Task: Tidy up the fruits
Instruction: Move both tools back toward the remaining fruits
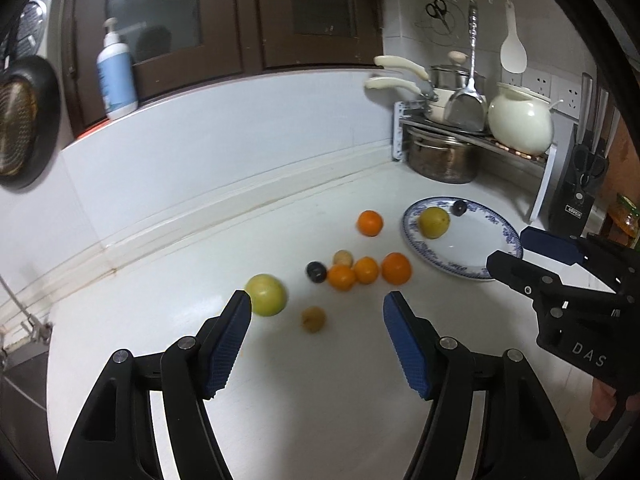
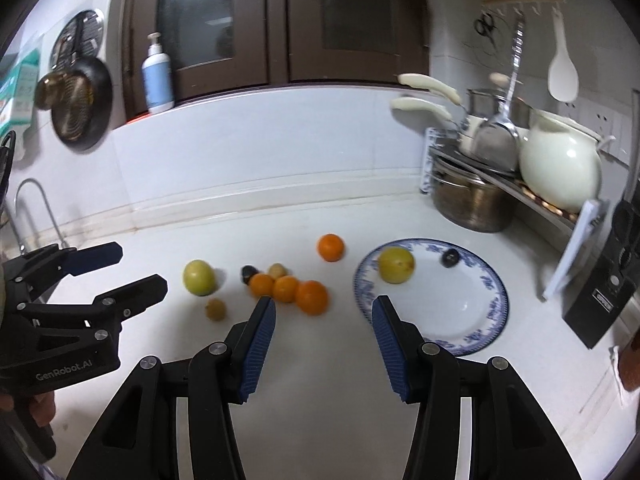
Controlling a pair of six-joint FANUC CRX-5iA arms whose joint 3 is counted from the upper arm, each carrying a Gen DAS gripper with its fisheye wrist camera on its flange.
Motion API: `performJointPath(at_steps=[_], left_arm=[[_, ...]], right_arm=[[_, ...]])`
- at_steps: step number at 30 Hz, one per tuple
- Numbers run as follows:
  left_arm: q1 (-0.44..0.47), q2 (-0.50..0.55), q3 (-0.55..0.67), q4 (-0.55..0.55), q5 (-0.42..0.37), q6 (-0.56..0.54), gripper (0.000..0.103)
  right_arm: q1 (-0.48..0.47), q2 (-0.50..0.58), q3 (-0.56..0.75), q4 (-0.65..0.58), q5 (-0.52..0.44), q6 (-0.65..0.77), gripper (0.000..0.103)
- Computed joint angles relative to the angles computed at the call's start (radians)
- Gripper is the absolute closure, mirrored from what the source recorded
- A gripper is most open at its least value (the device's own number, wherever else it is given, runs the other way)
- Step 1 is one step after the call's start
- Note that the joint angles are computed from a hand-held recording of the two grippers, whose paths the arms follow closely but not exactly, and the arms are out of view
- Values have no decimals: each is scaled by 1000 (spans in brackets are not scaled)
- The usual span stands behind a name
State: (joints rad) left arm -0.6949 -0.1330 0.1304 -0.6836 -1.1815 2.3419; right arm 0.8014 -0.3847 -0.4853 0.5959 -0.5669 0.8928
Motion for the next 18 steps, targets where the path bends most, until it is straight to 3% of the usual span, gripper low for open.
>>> performJointPath(at_steps=[5,18], left_arm=[[4,-24,-30,-14,-14,16,36],[60,-17,-77,15,58,-9,36]], right_arm=[[31,11,-4,17,4,-5,52],[16,86,35,-16,5,40,52]])
